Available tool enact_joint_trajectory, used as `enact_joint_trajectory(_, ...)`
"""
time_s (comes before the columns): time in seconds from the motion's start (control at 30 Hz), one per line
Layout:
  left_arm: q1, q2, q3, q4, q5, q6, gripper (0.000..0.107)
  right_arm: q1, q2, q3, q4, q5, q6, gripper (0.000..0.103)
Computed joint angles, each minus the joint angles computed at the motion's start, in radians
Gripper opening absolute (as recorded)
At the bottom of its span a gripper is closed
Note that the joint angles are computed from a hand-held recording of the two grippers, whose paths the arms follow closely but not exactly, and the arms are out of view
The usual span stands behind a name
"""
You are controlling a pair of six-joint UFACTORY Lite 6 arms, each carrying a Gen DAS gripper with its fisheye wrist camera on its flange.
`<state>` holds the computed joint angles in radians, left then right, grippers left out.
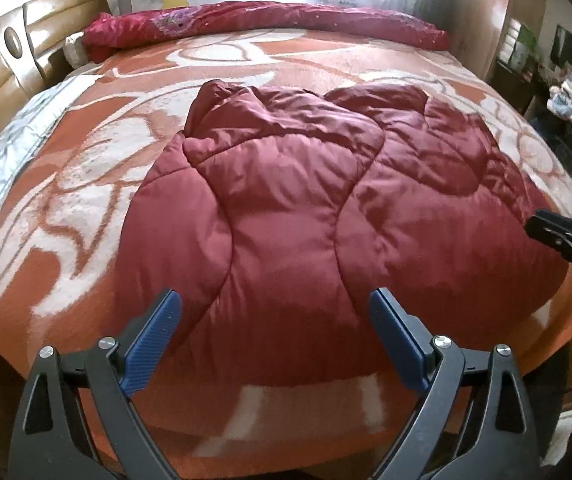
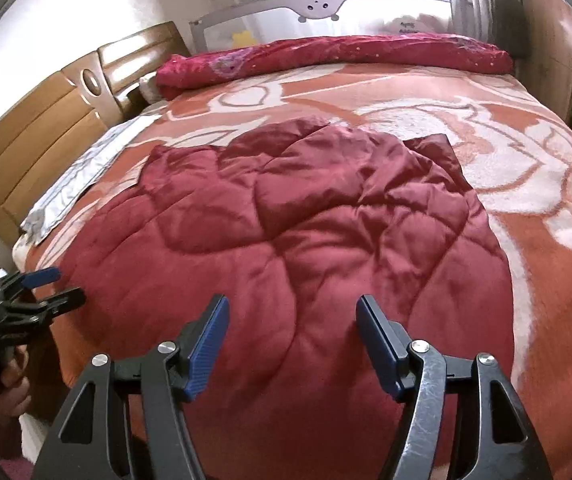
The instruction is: Fold large clothes
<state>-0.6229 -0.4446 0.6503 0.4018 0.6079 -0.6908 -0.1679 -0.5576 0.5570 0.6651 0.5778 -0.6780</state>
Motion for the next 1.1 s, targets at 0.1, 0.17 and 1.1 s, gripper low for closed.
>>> enact_joint_trajectory(0.1, -0.039, -0.006, -0.003, 0.025, 0.031, -0.036, 0.096, -0.009, -0.090, -0.046, -0.020, 0.056, 0.017, 0.072)
enact_joint_trajectory(0.17, -0.063, -0.007, -0.005, 0.032, 0.049, -0.053, 0.096, -0.014, -0.139, -0.072, -0.035, 0.090, 0.033, 0.072)
enact_joint_trajectory(1.1, -0.207, -0.049, -0.060, 0.149, 0.162, -0.204, 0.096, 0.037, -0.371, -0.191, -0.186, 0.231, 0.200, 0.083)
